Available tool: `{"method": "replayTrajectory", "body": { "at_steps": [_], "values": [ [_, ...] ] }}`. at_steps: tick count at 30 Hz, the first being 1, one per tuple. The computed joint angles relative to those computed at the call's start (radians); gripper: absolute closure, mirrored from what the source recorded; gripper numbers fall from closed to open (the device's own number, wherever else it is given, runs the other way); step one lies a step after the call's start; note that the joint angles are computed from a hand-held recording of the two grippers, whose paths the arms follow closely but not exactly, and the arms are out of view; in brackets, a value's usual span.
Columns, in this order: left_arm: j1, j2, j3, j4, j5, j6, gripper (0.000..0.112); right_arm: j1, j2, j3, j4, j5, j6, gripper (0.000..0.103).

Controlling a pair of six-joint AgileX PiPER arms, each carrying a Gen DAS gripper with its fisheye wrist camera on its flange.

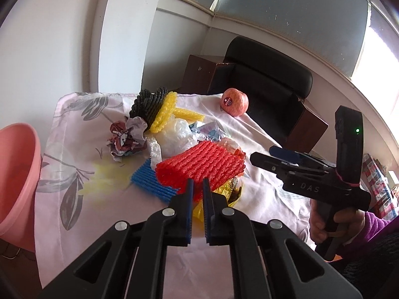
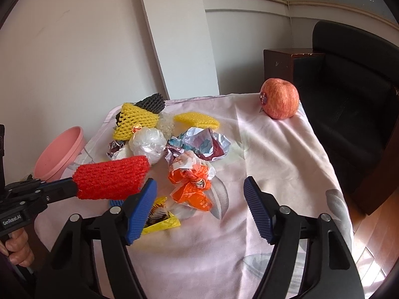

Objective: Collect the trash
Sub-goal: 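Grasp the red foam net with the left tool while the right tool grasps the orange wrapper, then carry the red net and orange wrapper over the pink bucket with both tools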

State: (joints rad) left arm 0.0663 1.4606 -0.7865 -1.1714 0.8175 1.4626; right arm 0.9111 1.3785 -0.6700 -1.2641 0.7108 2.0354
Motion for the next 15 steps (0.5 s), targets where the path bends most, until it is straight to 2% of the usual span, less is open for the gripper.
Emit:
{"method": "replayTrajectory", "body": {
  "at_steps": [9,15],
  "values": [
    [0.084,-0.021,0.004,-0.021,0.034,0.021,0.106,-0.117,0.047,-0.025,0.092,-0.176,-0.082,0.042],
    [0.101,-0.037,0.014,-0.014,0.017,0.007,0.106,-0.190,0.092,-0.046,0.176,-0.295,-0.161,0.064]
  ]
}}
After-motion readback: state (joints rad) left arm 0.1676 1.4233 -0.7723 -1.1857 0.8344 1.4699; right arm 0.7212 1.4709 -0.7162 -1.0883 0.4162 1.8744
